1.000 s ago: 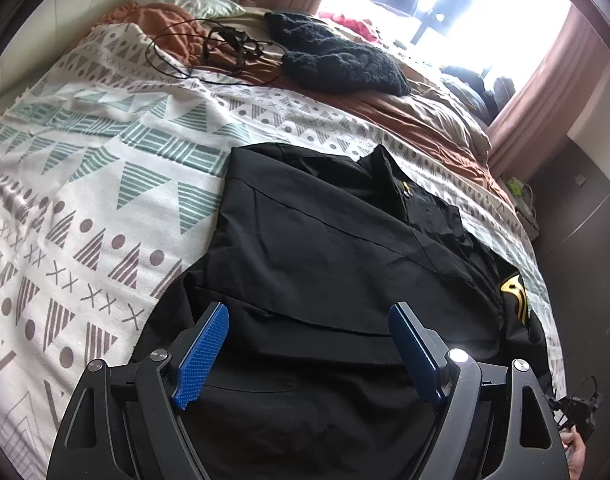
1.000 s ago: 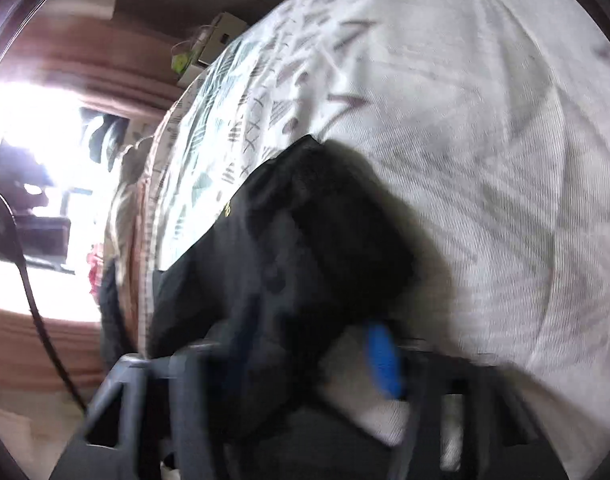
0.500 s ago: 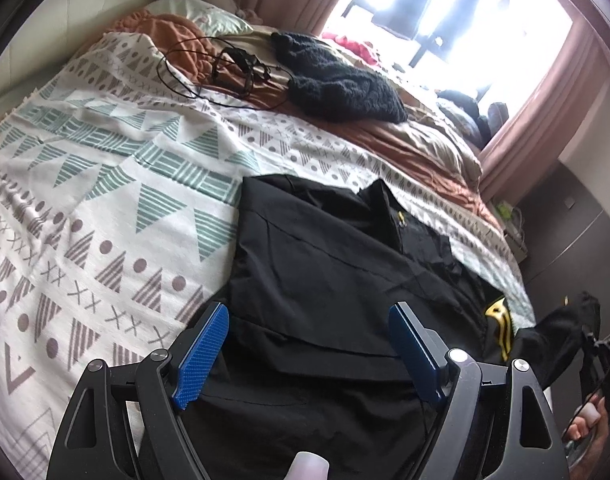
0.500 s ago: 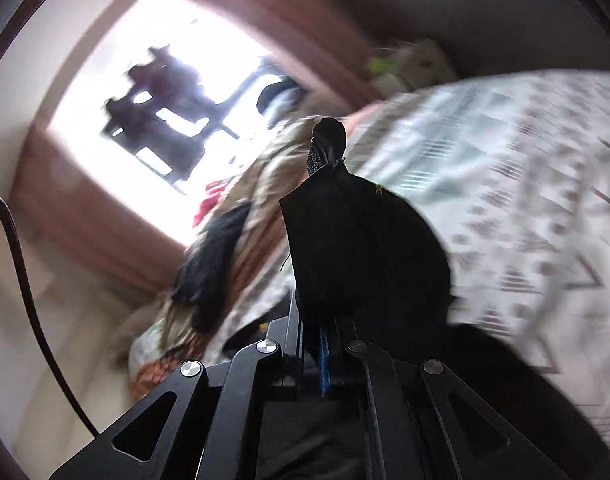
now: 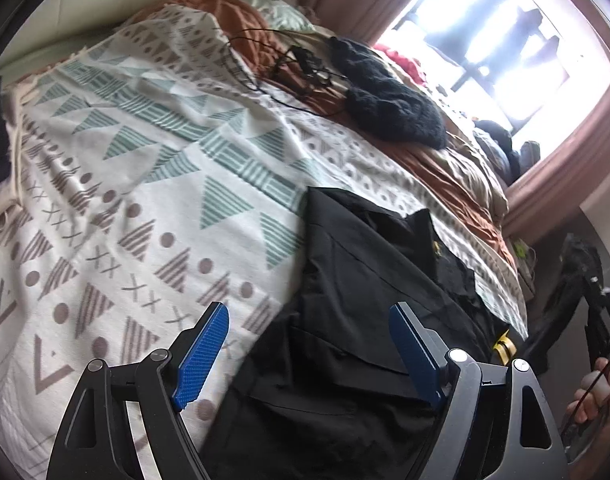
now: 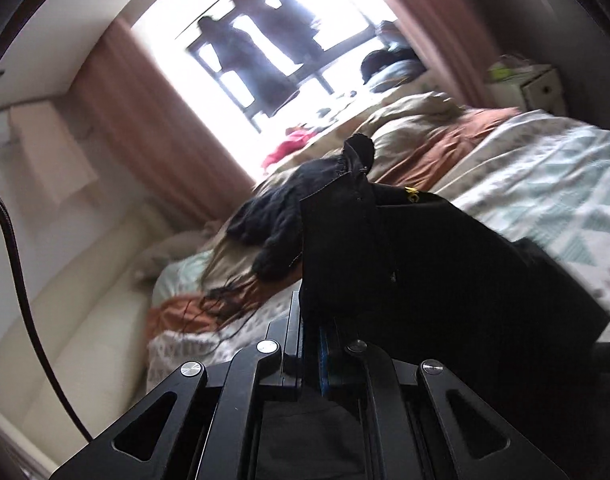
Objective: Fold large clothes
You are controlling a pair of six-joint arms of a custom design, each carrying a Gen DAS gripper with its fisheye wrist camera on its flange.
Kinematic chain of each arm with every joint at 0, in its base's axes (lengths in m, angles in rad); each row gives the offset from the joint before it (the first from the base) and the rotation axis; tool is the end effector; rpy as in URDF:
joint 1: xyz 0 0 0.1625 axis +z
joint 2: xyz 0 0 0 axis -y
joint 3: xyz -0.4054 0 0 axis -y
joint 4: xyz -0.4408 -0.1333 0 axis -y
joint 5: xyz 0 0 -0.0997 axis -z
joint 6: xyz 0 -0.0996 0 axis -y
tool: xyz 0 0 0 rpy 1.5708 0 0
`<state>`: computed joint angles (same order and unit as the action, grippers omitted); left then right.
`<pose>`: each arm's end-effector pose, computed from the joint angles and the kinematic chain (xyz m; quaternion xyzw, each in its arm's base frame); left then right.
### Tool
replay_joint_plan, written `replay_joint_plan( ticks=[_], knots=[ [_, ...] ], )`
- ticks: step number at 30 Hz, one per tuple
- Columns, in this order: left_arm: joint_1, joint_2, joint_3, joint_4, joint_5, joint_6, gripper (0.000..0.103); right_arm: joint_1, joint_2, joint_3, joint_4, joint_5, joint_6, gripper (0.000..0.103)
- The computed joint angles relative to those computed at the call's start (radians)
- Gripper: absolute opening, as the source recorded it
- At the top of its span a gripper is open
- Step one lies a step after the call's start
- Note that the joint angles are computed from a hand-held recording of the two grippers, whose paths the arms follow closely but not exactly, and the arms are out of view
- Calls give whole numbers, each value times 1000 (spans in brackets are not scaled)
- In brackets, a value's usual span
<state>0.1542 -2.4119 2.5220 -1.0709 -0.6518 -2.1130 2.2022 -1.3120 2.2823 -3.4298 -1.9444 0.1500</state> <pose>-0.1483 -0.2381 0.2777 -0.1665 0.8490 -0.4670 0.1825 0.3661 -0.3364 0.2096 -0.1340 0.8806 -0.4544 0.0058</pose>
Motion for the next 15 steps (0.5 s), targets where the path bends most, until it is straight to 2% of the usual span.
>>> replay_joint_plan(
  ticks=[4,9,13,15],
  knots=[
    [-7,-45,-9,74,-14,-40,83,19,132,-60,13,25,3,7],
    [-39,-94,-28,210,-29,-152,83,12,240,-82,28,57,9,7],
    [-41,-120,-27,219,-35,-165,83,2,316,-97,73,87,0,7],
    [-44,-123,-28,222,-32,-167,83,12,341,-110,133,58,-9,8]
  ],
)
